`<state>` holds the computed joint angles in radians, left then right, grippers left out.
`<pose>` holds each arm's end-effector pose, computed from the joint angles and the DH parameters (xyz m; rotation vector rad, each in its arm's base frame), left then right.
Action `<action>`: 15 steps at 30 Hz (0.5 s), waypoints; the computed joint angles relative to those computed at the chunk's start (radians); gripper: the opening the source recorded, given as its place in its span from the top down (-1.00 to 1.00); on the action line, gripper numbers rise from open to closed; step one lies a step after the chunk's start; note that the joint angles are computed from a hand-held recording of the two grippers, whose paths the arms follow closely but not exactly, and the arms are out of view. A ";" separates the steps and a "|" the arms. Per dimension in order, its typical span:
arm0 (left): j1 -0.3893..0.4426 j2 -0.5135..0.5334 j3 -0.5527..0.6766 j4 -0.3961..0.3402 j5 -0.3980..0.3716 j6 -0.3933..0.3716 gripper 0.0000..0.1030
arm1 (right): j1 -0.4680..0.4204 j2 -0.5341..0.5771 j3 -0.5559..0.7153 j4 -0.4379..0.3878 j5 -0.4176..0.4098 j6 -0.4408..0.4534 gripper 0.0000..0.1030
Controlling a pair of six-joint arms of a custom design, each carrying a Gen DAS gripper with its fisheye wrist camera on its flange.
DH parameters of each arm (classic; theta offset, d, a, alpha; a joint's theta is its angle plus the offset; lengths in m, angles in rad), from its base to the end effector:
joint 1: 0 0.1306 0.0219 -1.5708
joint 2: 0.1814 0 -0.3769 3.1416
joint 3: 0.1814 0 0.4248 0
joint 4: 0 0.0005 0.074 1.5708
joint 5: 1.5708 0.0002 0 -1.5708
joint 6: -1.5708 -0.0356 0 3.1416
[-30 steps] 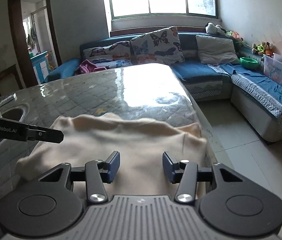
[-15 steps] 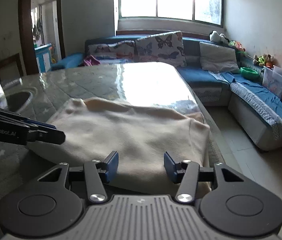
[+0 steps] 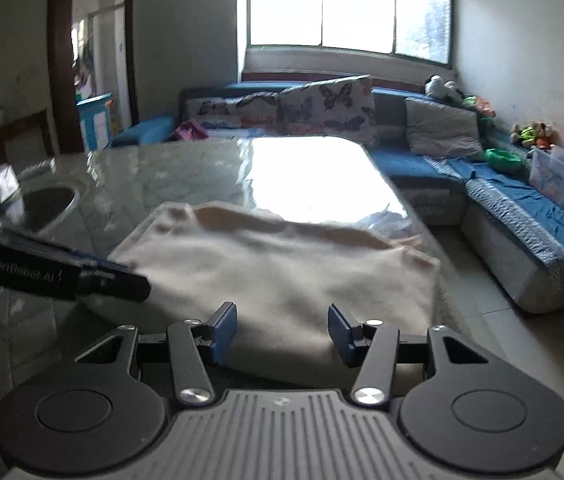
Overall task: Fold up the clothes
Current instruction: 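Lower the folded sweatshirt flat onto the mattress with both grippers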
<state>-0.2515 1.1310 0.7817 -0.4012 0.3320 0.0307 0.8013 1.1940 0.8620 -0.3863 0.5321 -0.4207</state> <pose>0.3876 -0.1121 0.2760 0.4241 2.2899 -0.5273 0.3118 0.2952 0.2928 -0.1460 2.1700 0.0805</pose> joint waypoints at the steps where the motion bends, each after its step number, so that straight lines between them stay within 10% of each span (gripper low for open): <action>1: -0.002 -0.002 0.000 0.004 0.000 0.003 0.39 | -0.002 0.001 0.002 0.001 0.004 -0.001 0.00; 15: -0.028 0.026 0.014 0.011 -0.010 -0.011 0.39 | -0.002 -0.043 -0.044 -0.023 0.030 -0.069 -0.02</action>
